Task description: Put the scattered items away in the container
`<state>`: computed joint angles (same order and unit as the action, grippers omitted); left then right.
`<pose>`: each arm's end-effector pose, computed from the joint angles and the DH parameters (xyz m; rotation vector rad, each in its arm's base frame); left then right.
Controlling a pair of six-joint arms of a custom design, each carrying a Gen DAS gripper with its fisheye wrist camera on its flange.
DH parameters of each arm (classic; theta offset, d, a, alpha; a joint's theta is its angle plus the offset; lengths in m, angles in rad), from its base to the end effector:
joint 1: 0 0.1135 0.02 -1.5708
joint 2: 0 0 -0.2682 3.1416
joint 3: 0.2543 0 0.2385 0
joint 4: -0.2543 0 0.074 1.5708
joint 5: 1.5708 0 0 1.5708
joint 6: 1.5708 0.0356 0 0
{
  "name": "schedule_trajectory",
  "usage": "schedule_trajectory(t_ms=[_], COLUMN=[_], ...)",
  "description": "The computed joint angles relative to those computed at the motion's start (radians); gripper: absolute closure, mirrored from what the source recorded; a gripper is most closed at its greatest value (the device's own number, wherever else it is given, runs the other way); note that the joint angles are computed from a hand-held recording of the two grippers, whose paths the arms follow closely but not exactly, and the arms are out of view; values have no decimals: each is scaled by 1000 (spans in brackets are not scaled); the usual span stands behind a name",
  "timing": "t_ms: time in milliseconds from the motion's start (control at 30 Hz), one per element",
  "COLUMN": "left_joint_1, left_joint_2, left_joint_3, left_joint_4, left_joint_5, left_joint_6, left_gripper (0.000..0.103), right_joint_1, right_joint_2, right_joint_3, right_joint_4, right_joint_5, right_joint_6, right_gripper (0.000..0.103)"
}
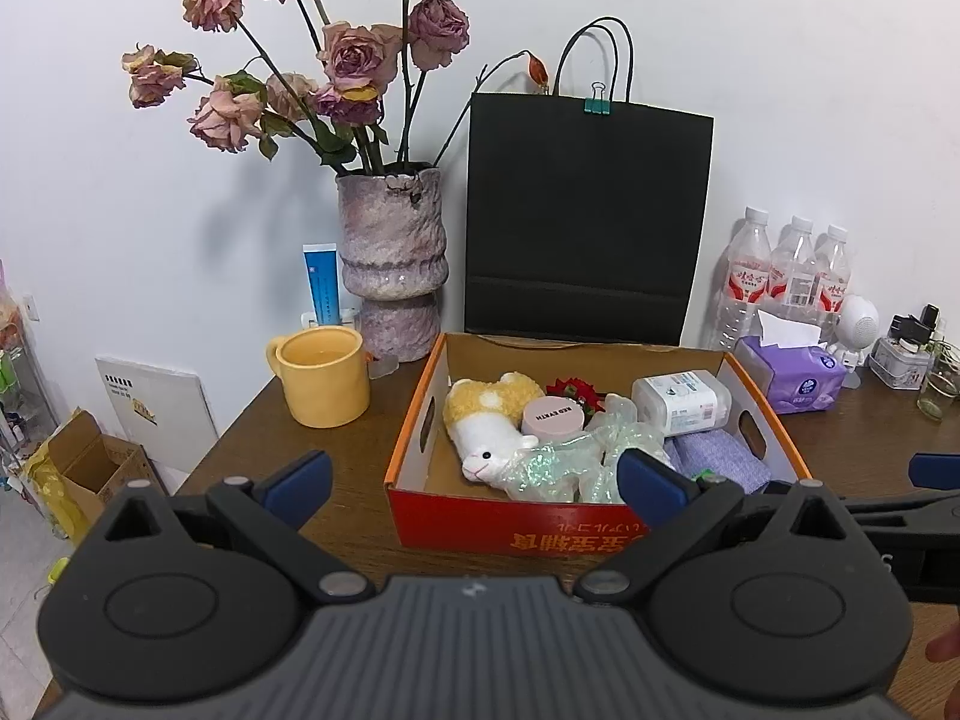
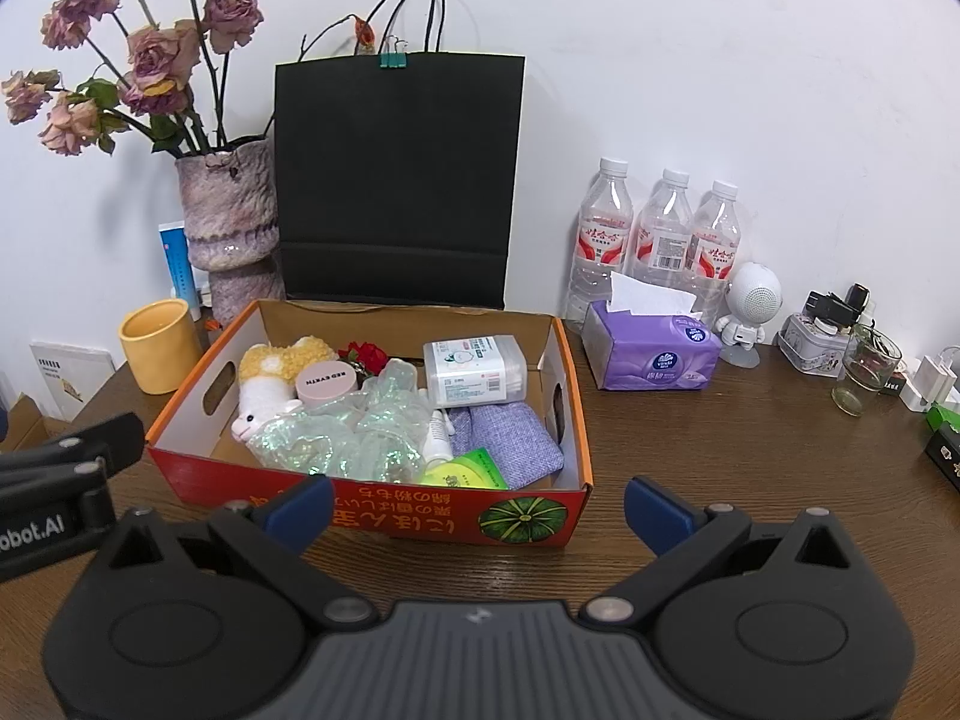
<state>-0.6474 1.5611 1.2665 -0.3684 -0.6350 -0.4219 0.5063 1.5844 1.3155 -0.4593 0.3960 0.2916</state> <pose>0.2812 -0.1862 0.3089 -0.0965 2.0878 0.0705 0.3056 0.1538 0.3071 -0.0395 2.2317 -0.0240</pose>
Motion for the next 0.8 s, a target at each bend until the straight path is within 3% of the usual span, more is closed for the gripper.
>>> schedule_trajectory(t_ms=[800], left_joint_1=[-2], left_joint_2=[1], left_joint_3=[-1], left_joint_4=[10], left_joint_5=[1], left_joint_6=[4], left_gripper=[0], right_joint_1=[2], right_joint_2=[5], right_joint_3=[6], right_joint_4=[-3], right_joint_5=[7], right_joint_6=[1], right_gripper=[0])
